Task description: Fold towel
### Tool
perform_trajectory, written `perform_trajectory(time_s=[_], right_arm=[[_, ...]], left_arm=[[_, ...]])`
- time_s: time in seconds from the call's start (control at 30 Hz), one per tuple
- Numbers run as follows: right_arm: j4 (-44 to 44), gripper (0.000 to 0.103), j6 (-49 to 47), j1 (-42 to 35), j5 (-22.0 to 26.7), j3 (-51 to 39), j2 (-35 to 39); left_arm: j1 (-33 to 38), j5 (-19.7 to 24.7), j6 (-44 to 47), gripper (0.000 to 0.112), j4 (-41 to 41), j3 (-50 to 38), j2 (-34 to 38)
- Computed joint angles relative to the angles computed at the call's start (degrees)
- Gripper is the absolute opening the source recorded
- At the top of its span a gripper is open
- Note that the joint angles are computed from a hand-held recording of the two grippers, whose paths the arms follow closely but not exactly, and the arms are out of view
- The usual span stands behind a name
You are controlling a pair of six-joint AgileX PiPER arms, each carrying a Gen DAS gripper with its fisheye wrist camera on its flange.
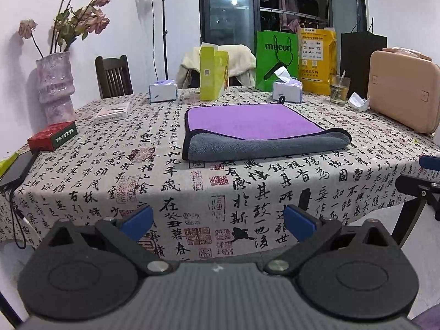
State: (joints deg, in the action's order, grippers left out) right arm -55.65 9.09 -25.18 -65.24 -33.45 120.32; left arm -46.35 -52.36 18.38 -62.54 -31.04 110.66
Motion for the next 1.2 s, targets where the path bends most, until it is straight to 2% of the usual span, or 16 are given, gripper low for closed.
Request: perform_trajectory(time_s=[0.2,0.47,0.77,0.93,1.1,1.2], right_arm=[[2.02,0.103,0.53,3.44,1.7,-3.74,1.81],[5.04,0.103,4.02,8.19,6.05,-9.59,3.44],[3.74,0.103,5.79,10.95,7.13,-17.03,7.12],[1.1,0.103,13.81,11.55,8.77,-23.42,9.68],[3.1,0.101,13.39,13.09,10.64,-28.59,11.47],[1.55,0.099,14.57,13.91,13.11,-32.6,12.56]], left_arm=[[5.66,2.94,-0.63,0.103,6.31,-1.98,0.81],[11.57,4.29,-0.88,0.103,12.5,-5.77,3.02],[19.14,6.44,-4.92,0.103,24.79,-9.91,5.06],[22.31,7.95,-4.36,0.103,26.57,-14.19,6.52],[25.14,10.9,-4.25,0.103,28.29,-18.47,8.36],[25.92,11.08,-4.52,0.103,30.94,-19.55,9.49]])
